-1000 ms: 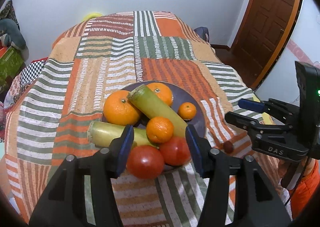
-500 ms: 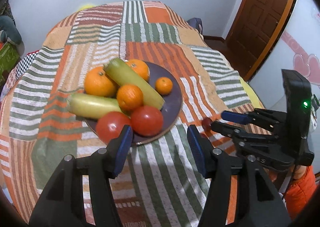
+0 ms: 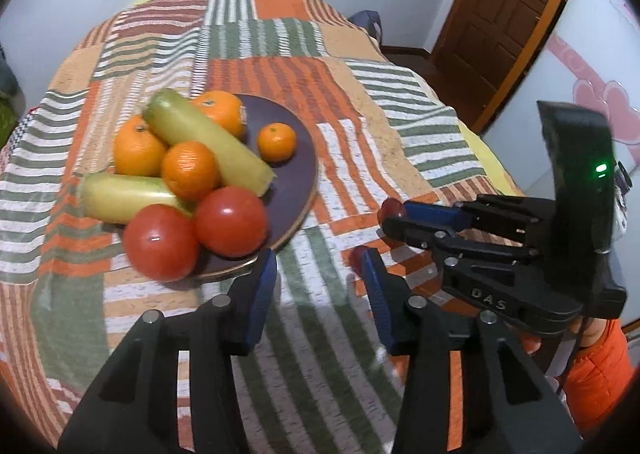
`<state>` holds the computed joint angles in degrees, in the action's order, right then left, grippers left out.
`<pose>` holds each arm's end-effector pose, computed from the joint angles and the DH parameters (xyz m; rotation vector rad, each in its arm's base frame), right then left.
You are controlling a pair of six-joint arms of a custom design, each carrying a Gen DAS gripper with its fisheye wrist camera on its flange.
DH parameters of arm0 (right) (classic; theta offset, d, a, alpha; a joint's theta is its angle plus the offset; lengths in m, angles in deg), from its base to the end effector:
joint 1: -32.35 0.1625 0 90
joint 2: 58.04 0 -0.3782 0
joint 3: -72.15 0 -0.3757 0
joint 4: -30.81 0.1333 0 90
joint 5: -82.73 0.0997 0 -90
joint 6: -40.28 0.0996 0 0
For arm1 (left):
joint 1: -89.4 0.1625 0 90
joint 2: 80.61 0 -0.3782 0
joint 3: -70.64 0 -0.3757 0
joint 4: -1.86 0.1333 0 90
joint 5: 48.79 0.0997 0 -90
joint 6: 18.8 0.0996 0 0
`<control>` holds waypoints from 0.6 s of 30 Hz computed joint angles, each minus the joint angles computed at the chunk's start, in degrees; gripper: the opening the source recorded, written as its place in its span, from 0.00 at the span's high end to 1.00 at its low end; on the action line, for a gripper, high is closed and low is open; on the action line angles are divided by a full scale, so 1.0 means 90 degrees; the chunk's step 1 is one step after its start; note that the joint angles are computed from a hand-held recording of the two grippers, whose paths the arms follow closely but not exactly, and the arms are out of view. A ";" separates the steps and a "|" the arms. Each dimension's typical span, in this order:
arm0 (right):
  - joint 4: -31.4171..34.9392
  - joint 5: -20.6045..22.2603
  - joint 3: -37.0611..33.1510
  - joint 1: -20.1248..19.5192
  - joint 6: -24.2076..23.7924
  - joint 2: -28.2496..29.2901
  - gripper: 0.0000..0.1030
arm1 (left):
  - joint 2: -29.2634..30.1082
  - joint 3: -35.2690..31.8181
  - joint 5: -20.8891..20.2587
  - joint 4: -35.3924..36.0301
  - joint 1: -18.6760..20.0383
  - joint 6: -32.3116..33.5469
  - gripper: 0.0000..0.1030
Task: Organize fruits
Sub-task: 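Grasp a dark red grape with the left gripper while the right grasps another grape, then lower both grapes onto the plate and open both grippers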
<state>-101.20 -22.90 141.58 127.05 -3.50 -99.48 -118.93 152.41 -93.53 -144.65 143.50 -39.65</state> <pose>0.1664 -0.7240 0.1676 1.1055 -2.5702 0.1958 -0.2349 -0.6724 0.0929 0.2050 2.4450 -0.7324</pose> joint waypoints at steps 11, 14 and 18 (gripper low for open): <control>-0.0265 0.0021 0.0195 -0.0145 0.0065 -0.0427 0.82 | 0.0707 -0.0780 -0.0371 0.0623 0.0128 0.0089 0.72; -0.0283 0.0026 0.0235 -0.0151 0.0076 -0.0464 0.81 | 0.0746 -0.0782 -0.0316 0.0565 0.0136 0.0142 0.77; -0.0270 0.0046 0.0198 -0.0124 0.0064 -0.0406 0.82 | 0.0668 -0.0690 -0.0258 0.0453 0.0130 0.0146 0.77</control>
<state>-103.62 -22.49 143.35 125.94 -2.92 -103.13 -112.92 146.20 -95.85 -140.57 144.66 -38.34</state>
